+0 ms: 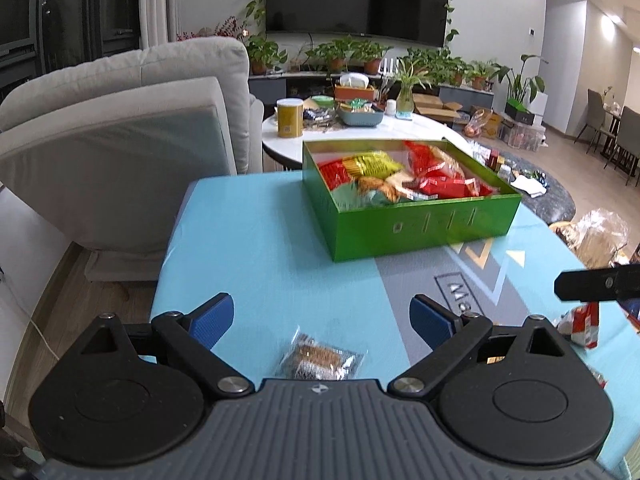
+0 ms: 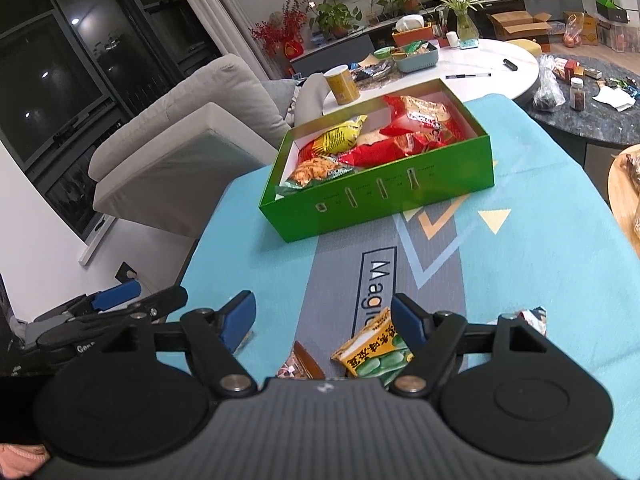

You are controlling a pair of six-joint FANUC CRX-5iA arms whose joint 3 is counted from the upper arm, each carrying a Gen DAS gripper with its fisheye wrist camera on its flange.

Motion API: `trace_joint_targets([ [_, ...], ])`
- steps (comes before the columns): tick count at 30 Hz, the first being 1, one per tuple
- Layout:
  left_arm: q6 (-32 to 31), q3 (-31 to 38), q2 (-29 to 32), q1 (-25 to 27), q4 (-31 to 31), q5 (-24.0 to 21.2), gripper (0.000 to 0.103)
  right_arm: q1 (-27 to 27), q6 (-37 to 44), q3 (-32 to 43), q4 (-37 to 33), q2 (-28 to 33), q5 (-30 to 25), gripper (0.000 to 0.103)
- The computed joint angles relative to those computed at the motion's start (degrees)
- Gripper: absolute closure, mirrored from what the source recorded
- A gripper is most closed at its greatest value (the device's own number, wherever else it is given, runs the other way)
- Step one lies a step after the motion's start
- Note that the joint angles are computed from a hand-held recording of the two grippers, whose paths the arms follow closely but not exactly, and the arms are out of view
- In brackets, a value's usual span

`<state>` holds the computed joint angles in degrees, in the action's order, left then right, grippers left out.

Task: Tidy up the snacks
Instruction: 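Withdraw the right gripper from the box toward the snack pile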

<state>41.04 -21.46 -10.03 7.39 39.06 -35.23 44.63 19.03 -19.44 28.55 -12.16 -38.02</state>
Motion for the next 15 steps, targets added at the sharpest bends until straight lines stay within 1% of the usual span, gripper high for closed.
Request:
trace_joint_targets([
  [2,0.8,-0.1,-0.2,0.1,-1.4,-0.8,0.009,0.0,-0.2,-0.1,0.0,-0.1,0.0,0.033],
  [8,5.6,-0.1,-1.6,0.5,-8.5,-4.2,0.009,0.1,-2.7,-1.8,1.5,-1.5,-0.4,0.033],
  [11,7.8,-0.2,-2.2,0.4,-12.0,-5.3,0.009,0.3,-1.1,-1.9,0.1,-1.8,-0.9,0.033],
  [15,9.4,-0.3,-2.5,0.1,-14.2,-6.2,0.009,1.0,1.0,-1.7,-2.0,-1.5,-1.4,0.033],
])
